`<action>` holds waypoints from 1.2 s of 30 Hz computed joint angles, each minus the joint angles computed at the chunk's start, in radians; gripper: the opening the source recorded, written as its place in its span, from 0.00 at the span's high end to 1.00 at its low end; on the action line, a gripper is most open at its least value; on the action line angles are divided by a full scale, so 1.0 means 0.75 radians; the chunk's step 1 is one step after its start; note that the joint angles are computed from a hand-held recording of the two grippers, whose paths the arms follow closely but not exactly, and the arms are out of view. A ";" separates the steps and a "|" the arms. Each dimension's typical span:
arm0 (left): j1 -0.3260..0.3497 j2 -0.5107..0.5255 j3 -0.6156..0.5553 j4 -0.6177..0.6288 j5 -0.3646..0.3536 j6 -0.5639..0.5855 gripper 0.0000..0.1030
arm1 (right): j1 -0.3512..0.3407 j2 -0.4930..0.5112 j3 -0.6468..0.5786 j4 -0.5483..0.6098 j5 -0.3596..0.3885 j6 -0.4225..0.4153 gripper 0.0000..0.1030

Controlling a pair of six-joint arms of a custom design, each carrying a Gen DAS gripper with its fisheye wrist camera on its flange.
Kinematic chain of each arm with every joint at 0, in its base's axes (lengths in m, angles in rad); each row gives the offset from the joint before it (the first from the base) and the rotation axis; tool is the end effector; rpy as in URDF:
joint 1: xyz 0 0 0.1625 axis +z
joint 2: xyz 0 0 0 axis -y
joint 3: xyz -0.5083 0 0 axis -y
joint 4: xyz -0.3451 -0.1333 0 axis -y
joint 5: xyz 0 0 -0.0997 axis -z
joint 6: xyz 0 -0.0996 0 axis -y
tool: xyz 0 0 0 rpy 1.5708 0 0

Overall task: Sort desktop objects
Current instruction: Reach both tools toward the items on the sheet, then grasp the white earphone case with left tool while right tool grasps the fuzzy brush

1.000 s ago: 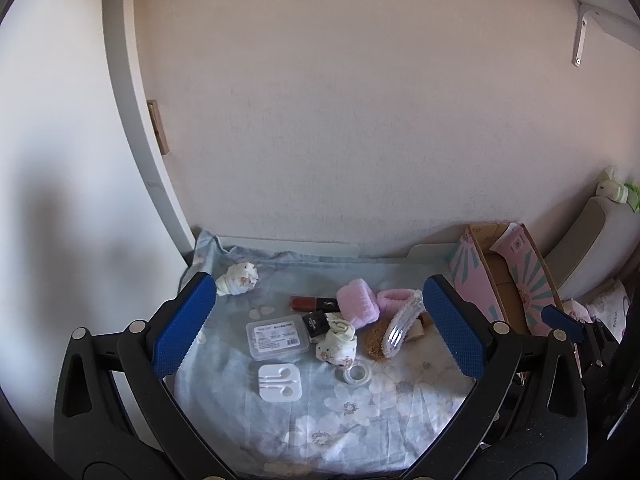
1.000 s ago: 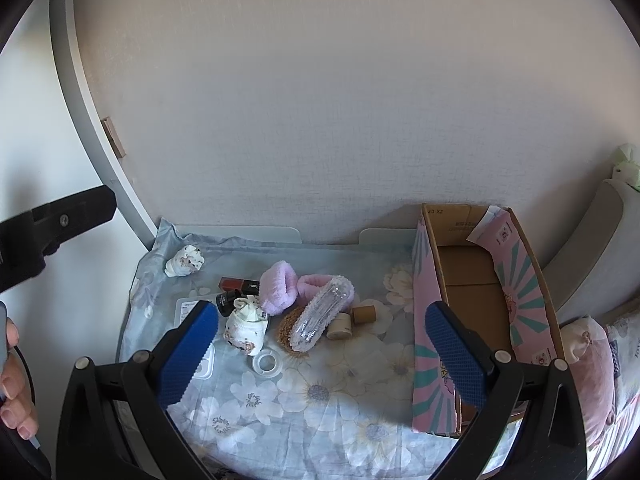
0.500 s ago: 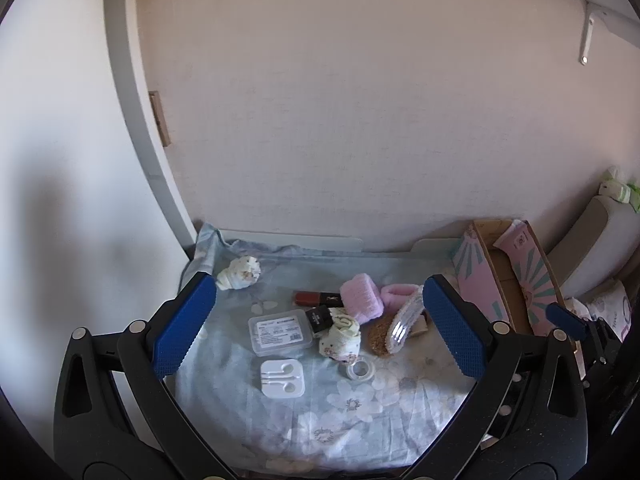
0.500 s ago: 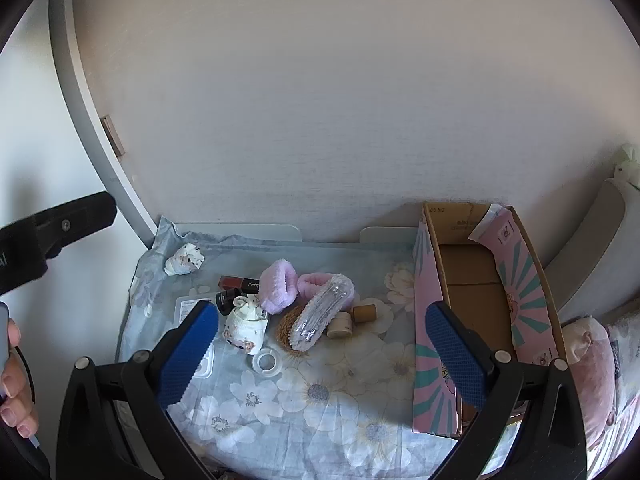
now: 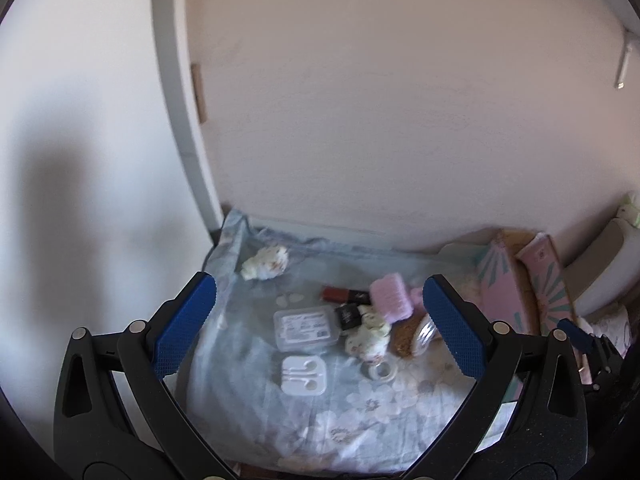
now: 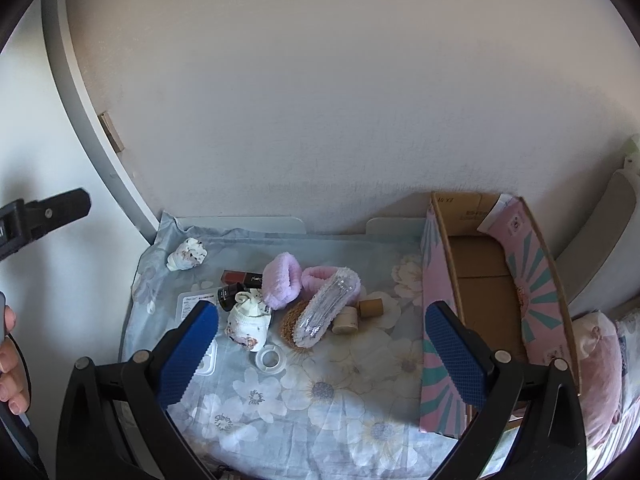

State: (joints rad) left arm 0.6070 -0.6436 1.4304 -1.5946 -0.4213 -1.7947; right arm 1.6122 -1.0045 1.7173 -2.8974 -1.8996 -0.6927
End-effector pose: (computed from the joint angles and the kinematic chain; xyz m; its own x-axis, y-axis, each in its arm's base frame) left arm -0.4423 -0.5801 0.1248 -0.6421 -0.5564 -0.5274 0.1458 0.5867 -0.7966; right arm 0.1288 -0.6648 0.3461 -0.7120 -0.4087 0.5710 -0.6348 0.7222 -0.2747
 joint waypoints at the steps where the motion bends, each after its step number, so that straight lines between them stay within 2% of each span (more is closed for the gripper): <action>1: 0.006 0.001 0.015 -0.008 -0.014 -0.004 0.00 | -0.006 0.003 -0.004 0.021 0.014 0.011 0.00; 5: 0.053 0.026 0.146 -0.222 -0.131 0.045 0.00 | -0.047 0.040 0.017 0.029 0.029 0.016 0.00; 9: 0.104 0.074 0.357 -0.658 -0.209 0.162 0.00 | -0.125 0.088 0.060 0.022 0.068 0.028 0.01; 12: 0.136 0.127 0.483 -0.976 -0.187 0.281 0.00 | -0.175 0.125 0.069 0.023 0.114 0.057 0.06; 15: 0.162 0.169 0.515 -1.090 -0.159 0.327 0.00 | -0.212 0.167 0.042 0.059 0.172 0.125 0.10; 17: 0.178 0.195 0.514 -1.108 -0.151 0.336 0.01 | -0.227 0.200 0.023 0.057 0.199 0.159 0.13; 19: 0.195 0.219 0.510 -1.104 -0.138 0.338 0.03 | -0.225 0.229 0.013 0.026 0.183 0.156 0.16; 26: 0.211 0.263 0.467 -1.014 -0.118 0.345 0.06 | -0.229 0.305 -0.049 0.016 0.205 0.197 0.28; 29: 0.218 0.281 0.460 -1.040 -0.124 0.388 0.13 | -0.224 0.328 -0.072 0.014 0.211 0.211 0.31; 32: 0.215 0.289 0.453 -1.017 -0.117 0.378 0.19 | -0.226 0.338 -0.091 0.034 0.233 0.241 0.40; 34: 0.215 0.291 0.452 -0.996 -0.101 0.369 0.27 | -0.227 0.344 -0.097 0.034 0.238 0.267 0.45; 36: 0.209 0.291 0.462 -1.006 -0.086 0.376 0.42 | -0.229 0.349 -0.103 0.032 0.244 0.294 0.54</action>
